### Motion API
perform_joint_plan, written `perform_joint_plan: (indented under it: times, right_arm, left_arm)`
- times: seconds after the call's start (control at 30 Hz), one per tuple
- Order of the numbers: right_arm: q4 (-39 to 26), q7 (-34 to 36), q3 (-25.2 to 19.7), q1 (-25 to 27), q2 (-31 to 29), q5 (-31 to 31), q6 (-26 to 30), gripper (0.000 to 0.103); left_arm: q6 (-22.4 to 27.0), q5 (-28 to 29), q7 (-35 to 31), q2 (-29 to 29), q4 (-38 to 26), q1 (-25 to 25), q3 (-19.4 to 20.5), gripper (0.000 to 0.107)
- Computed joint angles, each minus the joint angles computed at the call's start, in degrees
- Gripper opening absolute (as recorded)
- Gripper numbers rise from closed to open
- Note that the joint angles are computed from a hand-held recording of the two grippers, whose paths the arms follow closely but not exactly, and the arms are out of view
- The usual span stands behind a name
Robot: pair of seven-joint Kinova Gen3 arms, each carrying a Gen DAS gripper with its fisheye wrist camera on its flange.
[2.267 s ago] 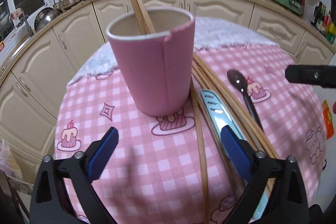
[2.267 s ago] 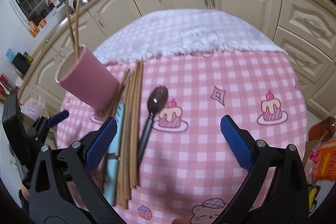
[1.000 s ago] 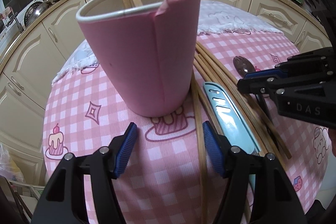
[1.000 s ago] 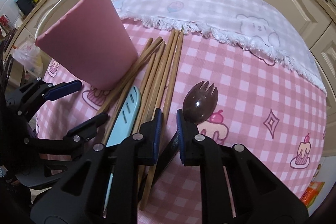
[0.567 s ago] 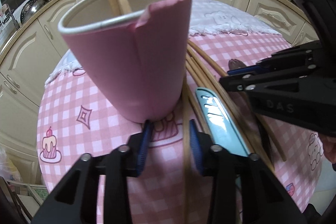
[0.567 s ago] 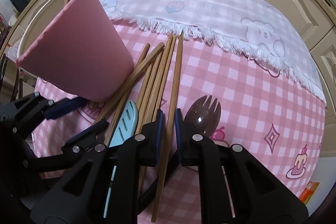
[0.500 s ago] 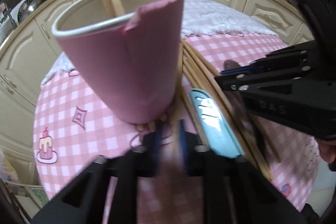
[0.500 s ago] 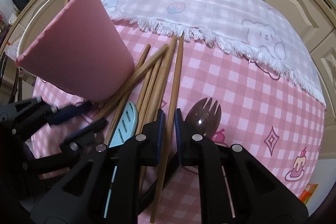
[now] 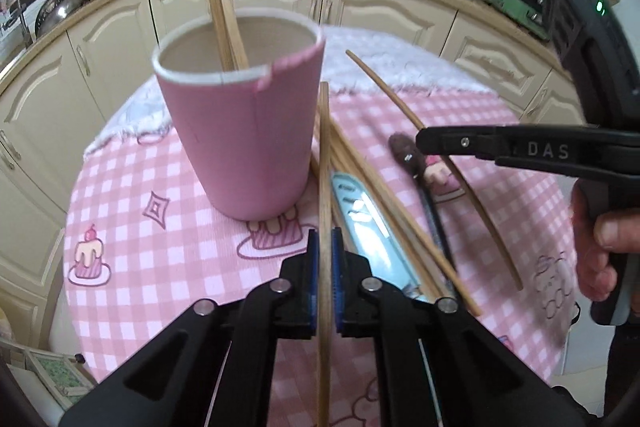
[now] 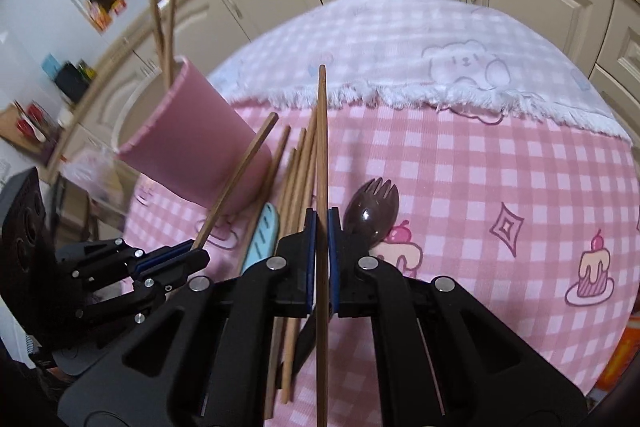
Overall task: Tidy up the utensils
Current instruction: 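Lift the chopsticks and drop them into the pink cup with both tools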
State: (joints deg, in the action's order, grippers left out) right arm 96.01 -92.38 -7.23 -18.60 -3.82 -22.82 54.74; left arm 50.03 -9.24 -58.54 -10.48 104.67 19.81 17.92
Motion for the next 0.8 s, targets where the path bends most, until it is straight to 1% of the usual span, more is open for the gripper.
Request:
perform_joint_plan:
  times: [0.2, 0.33, 0.5, 0.57, 0.6, 0.63, 0.8]
  right_arm:
    - [2.42, 3.21, 1.64, 0.06, -4.24, -6.06, -4.64, 0.006]
    - [3.08, 5.38, 2.76, -0.78, -7.17, -9.42, -9.42, 0.006]
    - [1.45, 6.15, 2.17, -3.06, -8.35, -9.72, -16.14, 0.006]
    - [0.86, 6.51, 2.07, -4.07, -8.45, -9.48, -18.21, 0.006]
    - [0.46, 6.60, 2.05, -4.59, -8.41, -9.45, -19.27, 0.006]
    - [-0.23, 6.33, 1.44, -5.06, -8.06, -9.05, -21.14, 0.006]
    - [-3.50, 5.52, 0.57, -7.09, -5.80, -7.45, -26.17, 0.006]
  left_arm:
    - [-5.34, 2.50, -1.94, -6.70, 2.35, -0.58, -0.64, 0.005]
    - [-9.58, 2.62, -1.73, -12.12, 3.70, -3.71, 0.88, 0.005]
    - [-15.41, 3.87, -2.11, -18.28, 4.82, -9.11, 0.68, 0.005]
    - [-17.71, 4.43, -2.60, -19.61, 4.79, -11.36, 0.16, 0.005]
    - [-19.63, 4.76, -2.89, -19.29, 4.14, -12.57, -0.32, 0.005]
    - [-21.19, 5.35, -3.42, -19.48, 4.29, -12.89, -1.13, 0.005]
    - [-29.96, 8.87, -5.03, -18.54, 4.68, -14.00, -4.49, 0.005]
